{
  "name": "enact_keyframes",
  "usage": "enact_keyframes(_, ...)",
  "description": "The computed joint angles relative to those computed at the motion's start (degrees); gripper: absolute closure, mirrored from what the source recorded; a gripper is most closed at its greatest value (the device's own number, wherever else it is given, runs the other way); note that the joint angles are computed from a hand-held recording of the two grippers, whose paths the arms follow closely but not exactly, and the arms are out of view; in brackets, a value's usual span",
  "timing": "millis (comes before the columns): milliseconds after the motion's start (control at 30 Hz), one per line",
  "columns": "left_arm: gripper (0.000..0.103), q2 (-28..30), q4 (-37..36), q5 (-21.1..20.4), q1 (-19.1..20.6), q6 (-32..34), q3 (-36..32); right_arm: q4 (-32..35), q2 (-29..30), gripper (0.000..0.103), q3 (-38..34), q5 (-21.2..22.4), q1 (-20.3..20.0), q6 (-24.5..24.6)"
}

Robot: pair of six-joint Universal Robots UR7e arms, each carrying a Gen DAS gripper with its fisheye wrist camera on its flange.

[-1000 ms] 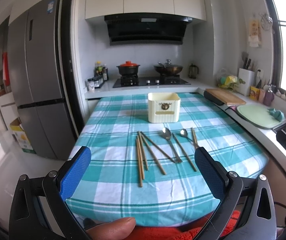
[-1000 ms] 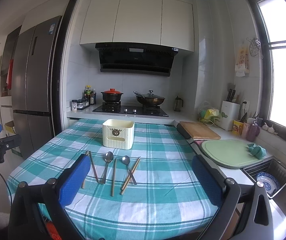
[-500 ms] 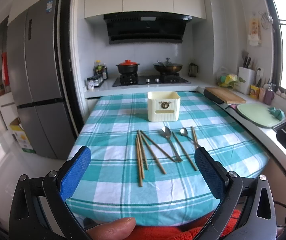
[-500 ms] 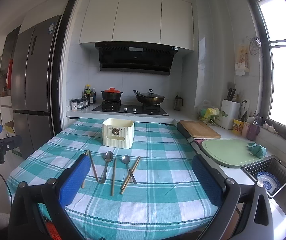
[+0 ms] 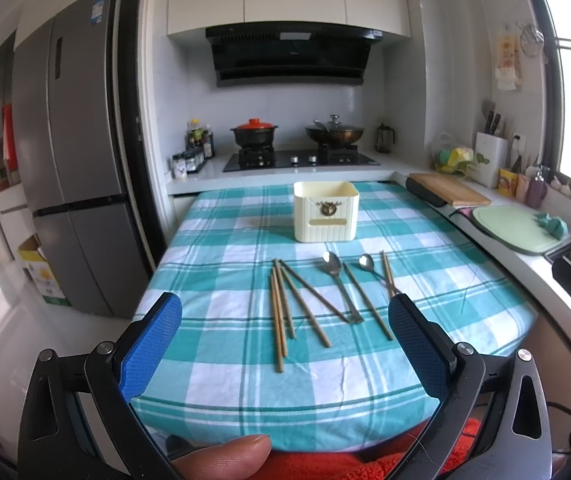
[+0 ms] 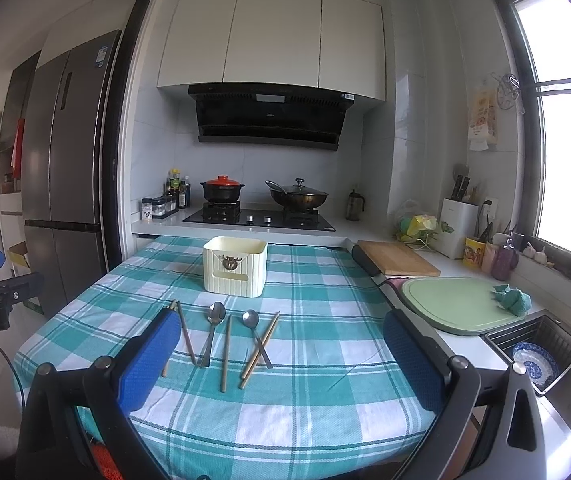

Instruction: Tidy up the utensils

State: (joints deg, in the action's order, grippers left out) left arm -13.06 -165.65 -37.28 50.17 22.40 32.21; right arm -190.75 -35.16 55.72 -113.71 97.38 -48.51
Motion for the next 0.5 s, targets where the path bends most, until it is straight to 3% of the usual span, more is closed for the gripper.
enact_keyframes(500,0.000,-0.02,0.09,0.11,-0.03,-0.05,0.09,0.32,0.05,0.000,-0.16,-0.16,0.03,0.16)
